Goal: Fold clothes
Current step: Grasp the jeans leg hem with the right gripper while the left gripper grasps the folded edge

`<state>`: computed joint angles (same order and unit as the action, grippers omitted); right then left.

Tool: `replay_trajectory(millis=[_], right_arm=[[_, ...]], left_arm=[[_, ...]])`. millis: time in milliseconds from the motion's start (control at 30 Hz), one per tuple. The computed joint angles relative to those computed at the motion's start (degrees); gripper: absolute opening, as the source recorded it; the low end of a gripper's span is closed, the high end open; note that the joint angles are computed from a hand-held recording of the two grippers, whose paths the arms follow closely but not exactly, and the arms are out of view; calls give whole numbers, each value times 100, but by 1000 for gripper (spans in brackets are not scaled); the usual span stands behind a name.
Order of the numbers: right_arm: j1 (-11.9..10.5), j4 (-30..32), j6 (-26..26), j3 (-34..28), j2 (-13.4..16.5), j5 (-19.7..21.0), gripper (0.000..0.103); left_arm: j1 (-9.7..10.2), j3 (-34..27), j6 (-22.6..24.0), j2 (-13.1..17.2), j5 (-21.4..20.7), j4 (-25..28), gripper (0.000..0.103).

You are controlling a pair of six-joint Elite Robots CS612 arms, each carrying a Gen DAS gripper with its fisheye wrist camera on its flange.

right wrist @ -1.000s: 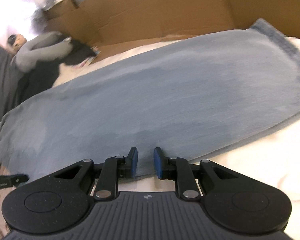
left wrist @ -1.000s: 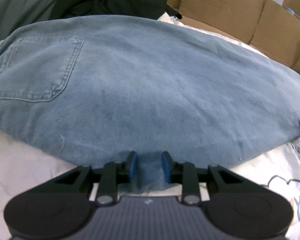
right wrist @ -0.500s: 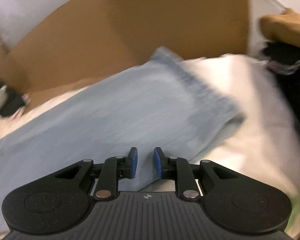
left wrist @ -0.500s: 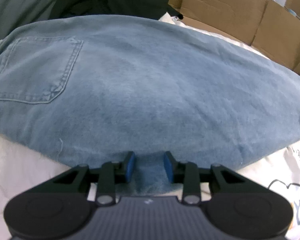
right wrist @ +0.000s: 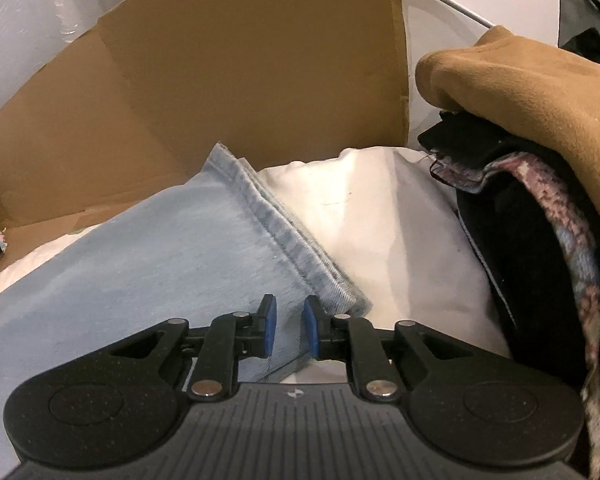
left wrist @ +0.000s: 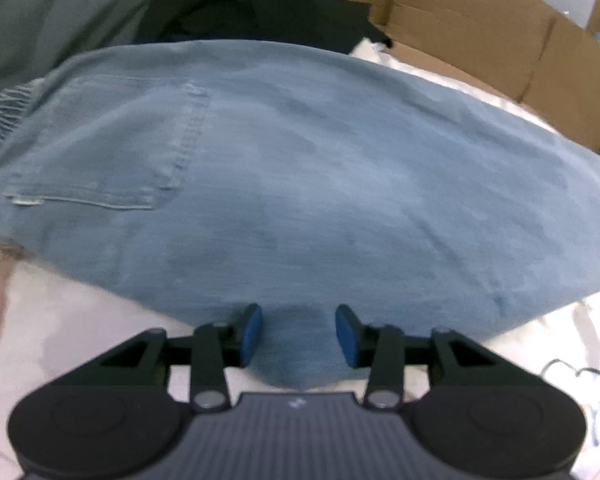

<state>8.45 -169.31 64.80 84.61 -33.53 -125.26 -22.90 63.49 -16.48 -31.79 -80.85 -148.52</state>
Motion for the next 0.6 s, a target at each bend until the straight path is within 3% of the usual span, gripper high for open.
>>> replay_trajectory(millis=[200, 267, 400, 600], right_arm=[[49, -117, 90, 87, -117, -91, 20], [75, -140, 150, 131, -164, -86, 22], [85, -15, 338, 187, -207, 69, 38], [34, 3, 682, 243, -183, 408, 42]], left_arm=[[97, 47, -238, -92, -66, 93, 51], [114, 89, -281, -115, -102, 60, 59], [156, 114, -665, -117, -269, 152, 60], [225, 84, -932, -82, -651, 131, 59]])
